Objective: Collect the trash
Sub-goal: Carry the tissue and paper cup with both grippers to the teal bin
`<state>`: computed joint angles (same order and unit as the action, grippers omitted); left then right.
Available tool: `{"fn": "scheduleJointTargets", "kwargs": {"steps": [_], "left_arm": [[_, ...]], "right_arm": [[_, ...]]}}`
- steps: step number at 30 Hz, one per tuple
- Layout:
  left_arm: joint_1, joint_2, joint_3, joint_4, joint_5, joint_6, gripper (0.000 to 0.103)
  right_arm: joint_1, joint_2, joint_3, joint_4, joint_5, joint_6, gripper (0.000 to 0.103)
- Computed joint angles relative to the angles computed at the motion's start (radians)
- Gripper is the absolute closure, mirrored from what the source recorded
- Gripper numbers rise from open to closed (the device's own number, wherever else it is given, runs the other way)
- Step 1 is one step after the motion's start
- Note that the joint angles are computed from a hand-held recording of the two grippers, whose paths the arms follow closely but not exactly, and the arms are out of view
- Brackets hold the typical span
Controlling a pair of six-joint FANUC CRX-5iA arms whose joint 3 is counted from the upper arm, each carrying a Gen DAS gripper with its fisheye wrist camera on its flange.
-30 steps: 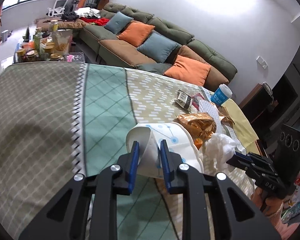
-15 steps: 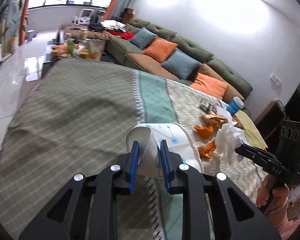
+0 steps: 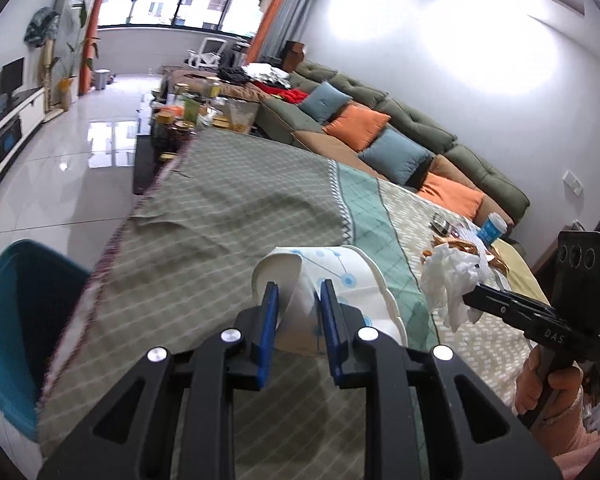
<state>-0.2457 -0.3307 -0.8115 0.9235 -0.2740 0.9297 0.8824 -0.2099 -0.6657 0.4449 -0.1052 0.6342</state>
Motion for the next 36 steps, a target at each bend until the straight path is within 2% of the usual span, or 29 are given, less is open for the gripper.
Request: {"fn": "scheduleJointTargets", "kwargs": {"steps": [2, 9, 16, 19, 27, 36], "left_arm": [[0.019, -0.033, -0.019, -0.004, -0.005, 0.011, 0.081], [0.127, -0.156, -0.067, -0.1, -0.05, 0.096, 0.081], [0.274, -0.278, -0.109, -0.16, -0.116, 0.145, 0.081], [0.327, -0.312, -0.12, -0.173, -0.139, 0.152, 0.081], [0.47, -0.379, -0.152, -0.182, -0.193, 0.15, 0.081], [0.594, -0.388, -0.166, -0.189, -0.239, 0.137, 0.081]], "right_arm": [[0.022, 0.022, 0.044, -0.098, -0.015, 0.098, 0.094], [0.051, 0.107, 0.258, -0.552, -0.129, 0.579, 0.094], [0.055, 0.205, 0.435, -0.791, -0.225, 0.86, 0.094], [0.048, 0.241, 0.502, -0.872, -0.27, 0.953, 0.094], [0.044, 0.34, 0.654, -0.987, -0.356, 1.094, 0.094], [0.05, 0.452, 0.81, -1.051, -0.443, 1.173, 0.094]]}}
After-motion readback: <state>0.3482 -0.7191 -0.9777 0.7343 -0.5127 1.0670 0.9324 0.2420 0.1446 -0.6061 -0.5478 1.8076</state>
